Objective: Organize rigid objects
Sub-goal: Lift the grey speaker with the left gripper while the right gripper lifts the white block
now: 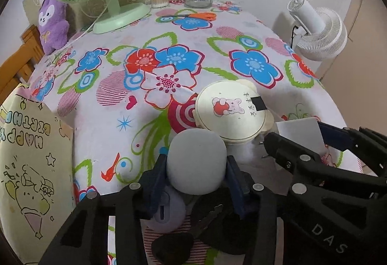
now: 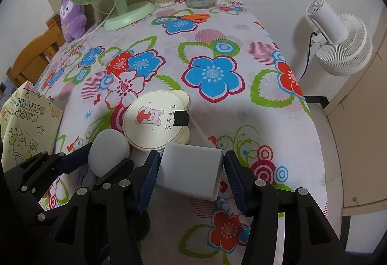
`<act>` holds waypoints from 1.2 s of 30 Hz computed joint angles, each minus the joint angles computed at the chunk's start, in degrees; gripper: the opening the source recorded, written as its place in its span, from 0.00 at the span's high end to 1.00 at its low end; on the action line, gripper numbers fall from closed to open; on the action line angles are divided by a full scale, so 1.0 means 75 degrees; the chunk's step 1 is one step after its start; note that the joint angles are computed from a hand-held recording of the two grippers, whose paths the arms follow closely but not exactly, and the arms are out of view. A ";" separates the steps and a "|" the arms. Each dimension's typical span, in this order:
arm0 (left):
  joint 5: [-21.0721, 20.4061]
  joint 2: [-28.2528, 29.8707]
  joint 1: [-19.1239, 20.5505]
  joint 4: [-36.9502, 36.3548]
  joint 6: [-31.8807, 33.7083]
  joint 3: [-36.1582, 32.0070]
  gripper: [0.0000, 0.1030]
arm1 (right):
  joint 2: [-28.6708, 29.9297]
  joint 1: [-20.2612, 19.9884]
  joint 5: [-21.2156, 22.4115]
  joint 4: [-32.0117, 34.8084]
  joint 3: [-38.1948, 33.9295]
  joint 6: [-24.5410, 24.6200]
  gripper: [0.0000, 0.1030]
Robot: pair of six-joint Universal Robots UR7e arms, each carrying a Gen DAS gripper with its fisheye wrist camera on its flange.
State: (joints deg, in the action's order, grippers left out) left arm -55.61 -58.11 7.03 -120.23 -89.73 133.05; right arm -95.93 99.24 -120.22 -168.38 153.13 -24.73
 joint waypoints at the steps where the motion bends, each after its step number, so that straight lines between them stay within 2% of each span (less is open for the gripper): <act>1: 0.0019 -0.0007 -0.0032 0.0016 -0.0004 -0.0007 0.53 | -0.0019 0.0018 -0.0003 0.0007 -0.0001 0.0019 0.44; 11: -0.0002 -0.0073 -0.0321 0.0351 -0.0220 -0.0075 0.53 | -0.0413 0.0237 -0.0077 0.0221 0.0088 0.0163 0.44; 36: -0.0451 -0.0055 -0.1238 0.1089 -0.0819 -0.0262 0.53 | -0.1694 0.0994 -0.0438 0.1312 0.0428 0.0530 0.44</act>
State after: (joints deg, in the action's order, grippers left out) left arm -59.00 -58.52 -2.25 -112.06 -95.88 131.08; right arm -108.63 106.70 -123.51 -158.54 156.34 -20.76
